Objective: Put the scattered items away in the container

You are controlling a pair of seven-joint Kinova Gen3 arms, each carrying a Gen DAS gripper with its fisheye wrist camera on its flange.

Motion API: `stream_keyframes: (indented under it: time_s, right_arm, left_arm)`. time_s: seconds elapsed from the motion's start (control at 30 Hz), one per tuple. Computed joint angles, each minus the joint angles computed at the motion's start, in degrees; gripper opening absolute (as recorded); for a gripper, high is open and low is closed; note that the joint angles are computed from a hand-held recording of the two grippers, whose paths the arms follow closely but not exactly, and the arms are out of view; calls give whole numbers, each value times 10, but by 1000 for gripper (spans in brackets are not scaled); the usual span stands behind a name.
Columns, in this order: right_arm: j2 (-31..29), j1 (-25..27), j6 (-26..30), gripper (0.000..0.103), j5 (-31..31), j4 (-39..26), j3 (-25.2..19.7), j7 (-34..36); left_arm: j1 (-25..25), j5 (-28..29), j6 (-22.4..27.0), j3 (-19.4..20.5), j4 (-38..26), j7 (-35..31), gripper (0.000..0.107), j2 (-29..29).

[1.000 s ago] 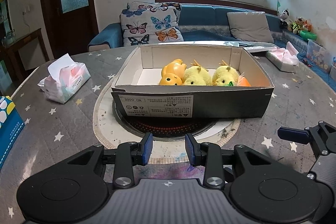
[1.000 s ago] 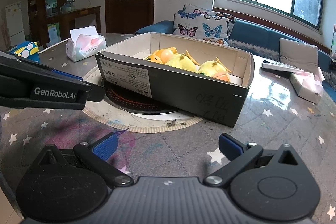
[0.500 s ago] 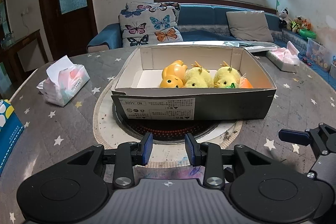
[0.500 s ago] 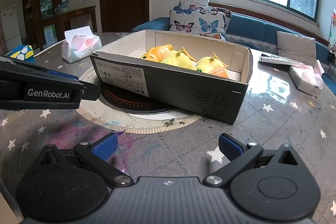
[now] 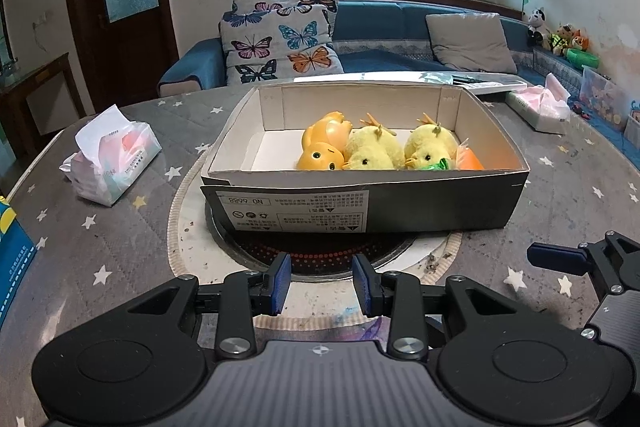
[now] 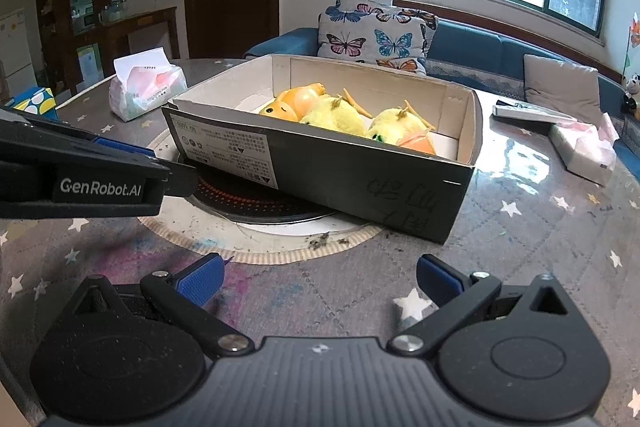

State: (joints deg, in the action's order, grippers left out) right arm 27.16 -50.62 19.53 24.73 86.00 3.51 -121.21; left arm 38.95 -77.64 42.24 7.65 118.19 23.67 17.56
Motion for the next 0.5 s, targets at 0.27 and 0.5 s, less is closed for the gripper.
stream_keyframes:
  time_s: [0.27,0.5]
  right_arm:
    - [15,13,27,103,-15,-33,-15,18]
    - [30,24,45,103,-29,-59,-25,31]
  left_arm:
    - [-14,-3,-13,-4,-7,-12,37,-2]
    - [-24,16,-24,-12,-21,-46,37,4]
